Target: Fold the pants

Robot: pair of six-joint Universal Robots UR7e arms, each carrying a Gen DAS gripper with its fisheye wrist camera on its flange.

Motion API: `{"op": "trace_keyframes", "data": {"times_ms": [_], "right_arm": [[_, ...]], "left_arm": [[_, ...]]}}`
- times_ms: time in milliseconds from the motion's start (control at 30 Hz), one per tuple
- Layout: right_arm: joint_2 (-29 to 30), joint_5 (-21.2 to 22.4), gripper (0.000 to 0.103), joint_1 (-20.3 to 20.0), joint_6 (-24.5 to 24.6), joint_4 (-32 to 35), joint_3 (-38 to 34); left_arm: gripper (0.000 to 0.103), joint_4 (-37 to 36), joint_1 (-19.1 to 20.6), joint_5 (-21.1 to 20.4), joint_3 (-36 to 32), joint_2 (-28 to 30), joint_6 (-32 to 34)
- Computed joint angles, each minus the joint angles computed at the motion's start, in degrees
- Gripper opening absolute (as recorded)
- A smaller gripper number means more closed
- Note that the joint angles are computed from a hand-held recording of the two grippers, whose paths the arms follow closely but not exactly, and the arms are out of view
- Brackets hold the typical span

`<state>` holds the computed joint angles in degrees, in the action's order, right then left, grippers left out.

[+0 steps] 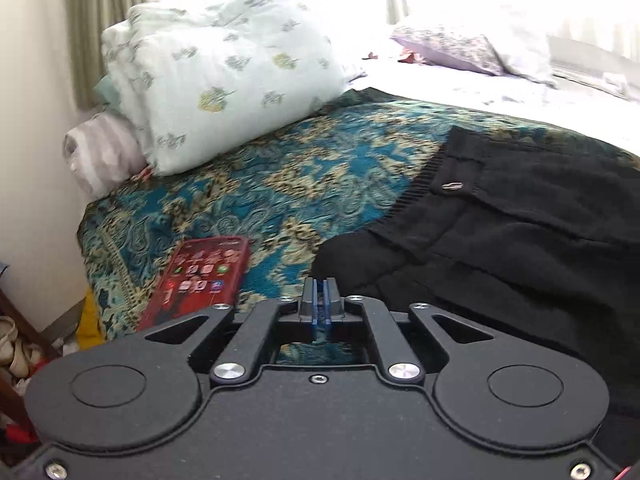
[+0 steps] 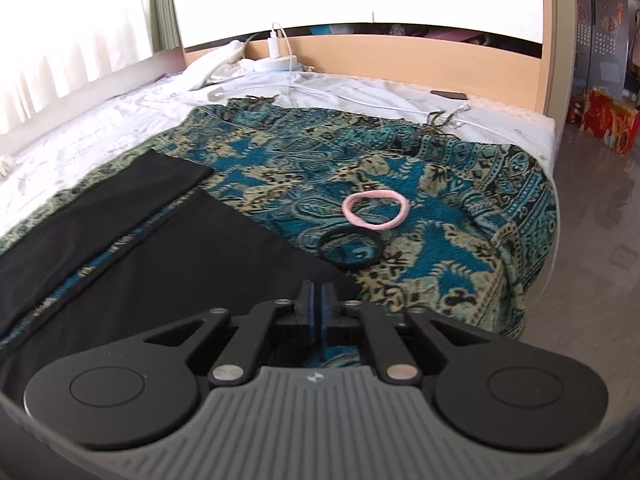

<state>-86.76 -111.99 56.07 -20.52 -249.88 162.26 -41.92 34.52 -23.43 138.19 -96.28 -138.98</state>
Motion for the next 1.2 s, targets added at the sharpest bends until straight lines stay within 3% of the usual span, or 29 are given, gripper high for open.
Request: {"op": "trace_keyframes", "data": {"times_ms": [100, 167, 233, 400, 467, 533, 700, 867, 1067, 1133, 1200], "right_arm": [[-0.93, -0.67, 0.034, 3.12, -0.78, 0.91, 0.13], [-2.04, -1.77, 0.043, 6.23, -1.45, 2.24, -0.19], [-3.86, -2.19, 0.050, 9.21, -1.34, 4.36, -0.40], [-5.09, -5.63, 0.059, 18.68, -1.69, 7.74, -1.91], [-4.34, -7.67, 0.064, 22.82, -2.07, 8.59, -2.93], [-2.88, -10.16, 0.067, 27.05, -2.19, 9.24, -4.39], [0.74, -14.99, 0.072, 34.29, -1.83, 11.69, -8.11], [2.31, -15.96, 0.075, 37.96, 0.64, 16.34, -10.58], [6.51, -19.29, 0.082, 42.43, -0.36, 18.95, -14.80], [7.32, -19.90, 0.084, 43.40, -0.16, 20.79, -16.38], [7.69, -20.12, 0.085, 44.01, 0.31, 23.05, -17.90]], "left_arm": [[0.012, -5.41, -1.58, 0.19, 0.81, -2.11, 6.24], [0.024, -7.25, -2.63, 0.31, 0.68, -2.71, 8.90], [0.044, -8.58, -3.56, 0.61, 0.29, -3.10, 11.31], [0.058, -7.66, -5.33, 1.82, -1.49, -1.93, 12.78], [0.064, -9.82, -5.72, 2.56, -1.55, -2.46, 15.94], [0.077, -13.03, -6.19, 3.35, -1.31, -3.23, 20.10], [0.086, -19.85, -6.18, 4.80, -1.88, -3.33, 27.76], [0.088, -36.45, -4.71, 5.41, -0.62, -5.20, 43.14], [0.089, -54.04, -2.69, 5.33, 0.11, -4.27, 58.81], [0.099, -61.65, -1.41, 4.61, -0.01, -3.22, 65.03], [0.102, -70.49, -0.01, 3.29, -0.15, -2.16, 72.04]]}}
